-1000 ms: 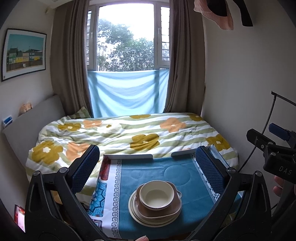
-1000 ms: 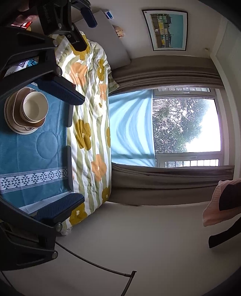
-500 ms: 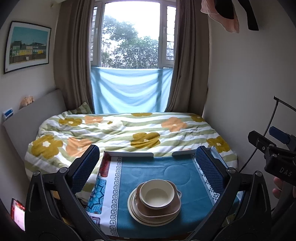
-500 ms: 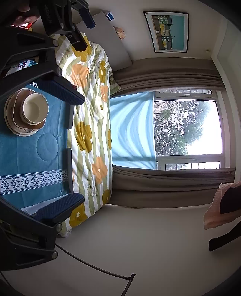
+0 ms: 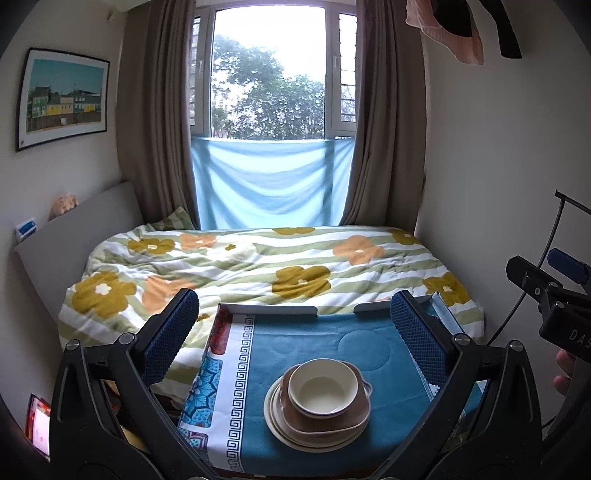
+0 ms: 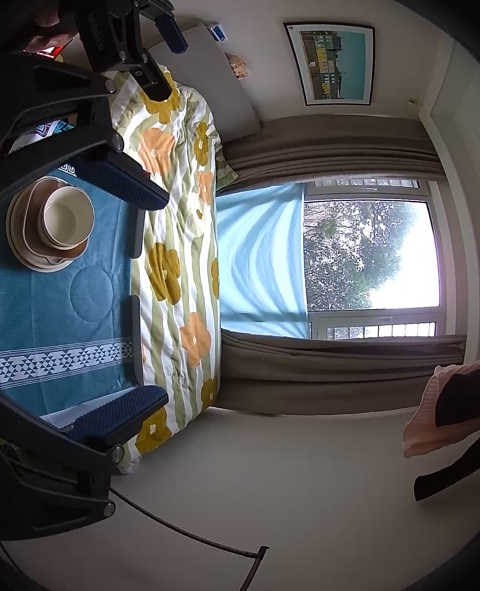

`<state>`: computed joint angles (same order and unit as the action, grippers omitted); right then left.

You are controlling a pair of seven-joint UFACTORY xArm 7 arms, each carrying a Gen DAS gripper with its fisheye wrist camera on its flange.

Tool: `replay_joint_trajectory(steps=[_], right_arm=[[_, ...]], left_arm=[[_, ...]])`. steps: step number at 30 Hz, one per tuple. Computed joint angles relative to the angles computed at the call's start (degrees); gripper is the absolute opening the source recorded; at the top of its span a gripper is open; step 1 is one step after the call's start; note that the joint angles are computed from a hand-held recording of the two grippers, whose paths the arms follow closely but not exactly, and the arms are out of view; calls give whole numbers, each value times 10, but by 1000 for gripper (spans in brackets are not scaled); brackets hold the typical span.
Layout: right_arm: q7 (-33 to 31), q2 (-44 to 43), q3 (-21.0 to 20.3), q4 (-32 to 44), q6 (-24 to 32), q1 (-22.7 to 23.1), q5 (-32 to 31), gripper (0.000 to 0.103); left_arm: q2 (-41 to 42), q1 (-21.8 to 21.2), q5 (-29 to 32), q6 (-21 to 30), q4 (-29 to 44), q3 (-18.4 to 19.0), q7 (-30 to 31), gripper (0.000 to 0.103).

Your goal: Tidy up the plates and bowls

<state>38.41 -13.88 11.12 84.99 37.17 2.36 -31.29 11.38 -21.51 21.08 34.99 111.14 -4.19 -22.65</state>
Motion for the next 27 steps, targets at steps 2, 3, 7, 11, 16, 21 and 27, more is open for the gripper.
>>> replay_joint_trajectory(steps=[2, 3, 7, 11, 16, 21, 27], right_arm=[[0, 5, 1, 8, 2, 0, -1, 94], [0, 8, 1, 11, 4, 1, -1, 94], [-1, 9, -1, 14, 8, 4, 1, 94], [0, 8, -3, 13, 6, 5, -1, 94], [1, 6, -3, 9, 4, 5, -1, 94], [2, 4, -3, 7, 2, 4, -1, 94], [2, 3, -3, 5, 1, 3, 1, 94]], left_arm=[[-3, -1, 2, -3, -4, 0, -1, 103], [-4, -1, 5, -4, -6, 0, -2, 103], [-5, 0, 6, -6, -7, -1, -2, 103], [-11, 0, 12, -13, -15, -1, -6, 103], [-21, -8, 54, -20, -28, 3, -38, 103], [-28, -5, 68, -25, -37, -1, -52, 103], [-30, -12, 122, -16, -37, 4, -96, 103]])
